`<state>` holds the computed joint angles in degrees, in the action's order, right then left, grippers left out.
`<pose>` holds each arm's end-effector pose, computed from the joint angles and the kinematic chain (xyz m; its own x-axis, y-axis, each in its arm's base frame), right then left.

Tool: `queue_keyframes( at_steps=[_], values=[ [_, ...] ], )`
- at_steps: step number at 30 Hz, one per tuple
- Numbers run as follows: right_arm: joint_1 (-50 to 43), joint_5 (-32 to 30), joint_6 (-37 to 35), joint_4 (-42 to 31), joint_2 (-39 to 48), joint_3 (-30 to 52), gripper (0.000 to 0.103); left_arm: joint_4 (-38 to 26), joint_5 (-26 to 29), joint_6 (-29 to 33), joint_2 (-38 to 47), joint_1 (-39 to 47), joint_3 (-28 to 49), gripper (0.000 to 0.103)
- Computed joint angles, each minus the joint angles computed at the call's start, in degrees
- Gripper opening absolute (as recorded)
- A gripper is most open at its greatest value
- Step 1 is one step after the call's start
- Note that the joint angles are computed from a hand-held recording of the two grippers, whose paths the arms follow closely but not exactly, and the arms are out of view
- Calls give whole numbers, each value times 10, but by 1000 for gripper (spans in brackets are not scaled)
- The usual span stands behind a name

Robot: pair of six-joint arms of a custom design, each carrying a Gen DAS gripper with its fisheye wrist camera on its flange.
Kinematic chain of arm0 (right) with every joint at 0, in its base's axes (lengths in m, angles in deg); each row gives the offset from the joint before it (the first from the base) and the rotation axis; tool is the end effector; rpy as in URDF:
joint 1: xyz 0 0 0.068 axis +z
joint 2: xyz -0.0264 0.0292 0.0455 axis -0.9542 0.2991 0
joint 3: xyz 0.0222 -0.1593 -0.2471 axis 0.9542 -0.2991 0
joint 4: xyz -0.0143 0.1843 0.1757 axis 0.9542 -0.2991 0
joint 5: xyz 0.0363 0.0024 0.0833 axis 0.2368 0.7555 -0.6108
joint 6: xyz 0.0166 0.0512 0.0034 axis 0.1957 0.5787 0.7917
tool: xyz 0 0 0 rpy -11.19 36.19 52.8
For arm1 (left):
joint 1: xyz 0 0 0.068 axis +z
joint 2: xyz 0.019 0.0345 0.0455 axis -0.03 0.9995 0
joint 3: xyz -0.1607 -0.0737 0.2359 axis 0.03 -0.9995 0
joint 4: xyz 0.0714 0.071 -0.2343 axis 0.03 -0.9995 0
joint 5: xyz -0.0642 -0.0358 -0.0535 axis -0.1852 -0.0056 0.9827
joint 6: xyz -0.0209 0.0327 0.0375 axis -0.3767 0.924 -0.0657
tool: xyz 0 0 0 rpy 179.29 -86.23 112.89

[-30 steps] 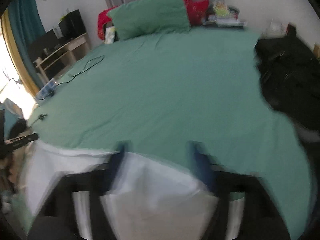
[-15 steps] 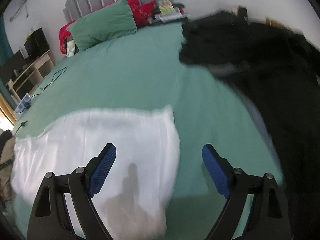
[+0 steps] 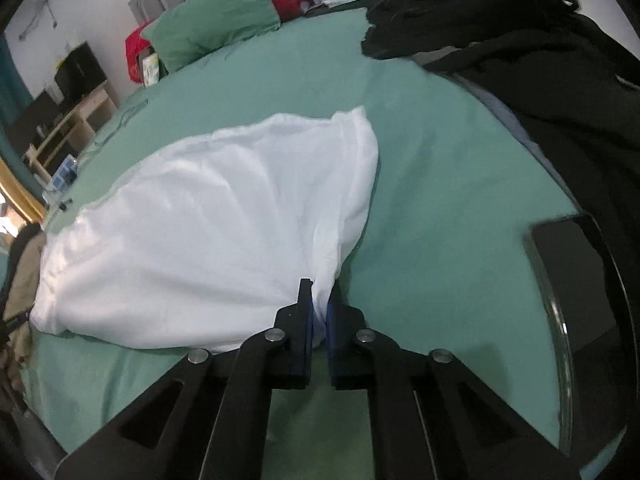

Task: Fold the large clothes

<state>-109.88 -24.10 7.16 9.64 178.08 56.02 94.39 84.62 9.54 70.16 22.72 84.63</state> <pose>0.2217 -0.1512 0.0342 -0.7419 0.3903 -0.5452 0.2902 0.9199 0.2636 0.3405 0.1444 0.0439 -0.8400 -0.0284 -0.5419 0.0007 0.9986 -0.0535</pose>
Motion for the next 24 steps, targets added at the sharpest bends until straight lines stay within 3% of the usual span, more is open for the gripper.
queue_keyframes(
  at_steps=[6,14,20,23,24],
  values=[
    [-55,-45,-25,-13,-75,-71,6,-4,26,42,-68,51,-82,2],
    [-114,-61,-63,-24,-89,-119,6,-14,48,70,-94,104,-132,2],
    [-129,-27,-90,-17,-77,-141,6,-15,22,100,-79,103,-138,3],
    [-108,8,-66,-10,-92,-144,16,-40,-5,92,-61,88,-114,7],
    [-102,21,-57,-4,-107,-150,21,-39,-5,87,-65,87,-113,15]
  ],
)
